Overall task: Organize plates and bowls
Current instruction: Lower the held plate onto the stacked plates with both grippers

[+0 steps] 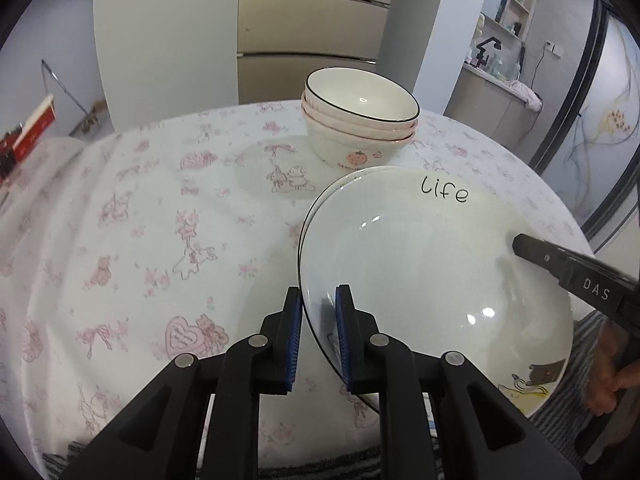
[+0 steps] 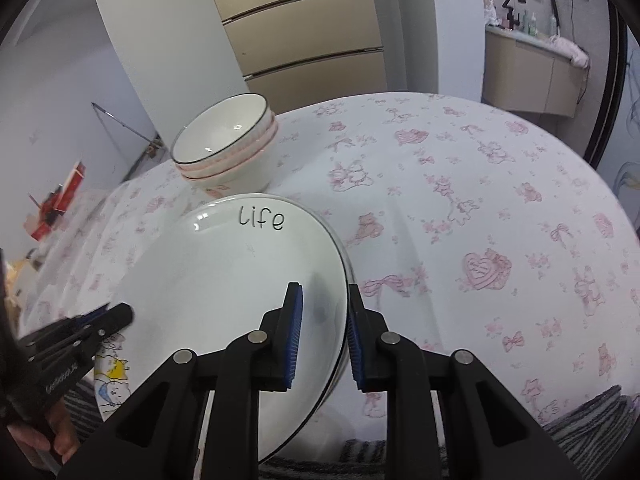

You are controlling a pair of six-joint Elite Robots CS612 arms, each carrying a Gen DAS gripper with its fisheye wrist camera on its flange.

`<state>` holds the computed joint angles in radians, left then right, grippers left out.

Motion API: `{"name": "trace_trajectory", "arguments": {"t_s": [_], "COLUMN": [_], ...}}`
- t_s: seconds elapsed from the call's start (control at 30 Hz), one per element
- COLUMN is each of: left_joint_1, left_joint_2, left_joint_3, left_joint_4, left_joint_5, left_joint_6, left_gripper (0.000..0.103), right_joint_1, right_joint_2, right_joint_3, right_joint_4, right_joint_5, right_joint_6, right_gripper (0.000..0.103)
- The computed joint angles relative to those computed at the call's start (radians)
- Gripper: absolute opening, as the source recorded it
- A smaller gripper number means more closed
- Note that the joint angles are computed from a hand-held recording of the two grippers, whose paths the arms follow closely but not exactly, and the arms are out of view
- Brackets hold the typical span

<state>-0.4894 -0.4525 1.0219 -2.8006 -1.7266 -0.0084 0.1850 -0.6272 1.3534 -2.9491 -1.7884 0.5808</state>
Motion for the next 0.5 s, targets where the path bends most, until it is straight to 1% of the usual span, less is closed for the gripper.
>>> {"name": "trace_trajectory", "arguments": {"t_s": [0.07,0.17,0.33,0.4,0.47,0.5], "left_joint_1": [0.003,0.006,-0.001,0.001,-0.001,-0.003], "left_joint_2": [0.005,0.014,0.013,0.016,0.018,0.020], "left_joint_3": [-0.006,-0.014,-0.001,-0.001,0.003,0.005], "left_joint_4": [-0.003,-0.019,-0.055,-0.068,-0.088,-0.098], "left_joint_5": [-0.005,-0.019,0.009,0.004,0.011,0.022], "left_joint_6": [-0.006,-0.013,0.003,-0.006,-0.014,-0.018], "left_gripper": [0.016,0.016,0.017,0.018,0.020,0.021], "right_joint_1": [0.004,0.005,0.010,0.014,0.018,0.020], "right_joint_2": [0.003,0.001,0.003,0.007,0.010,0.013], "right_joint_3": [-0.007,-0.003,-0.006,-0.013,-0.018,-0.023], "right_joint_4": [0.014,0.008,0.007,0.011,0.015,0.017], "right_joint_5": [-0.025,-0.034,-0.063,-0.076,-0.092,-0.108], "right_joint_6": [-0.008,-0.011,-0.031,-0.043,-0.053,-0.063], "right_gripper": [0.020,0.020,0.020,0.022,0.022,0.025]}}
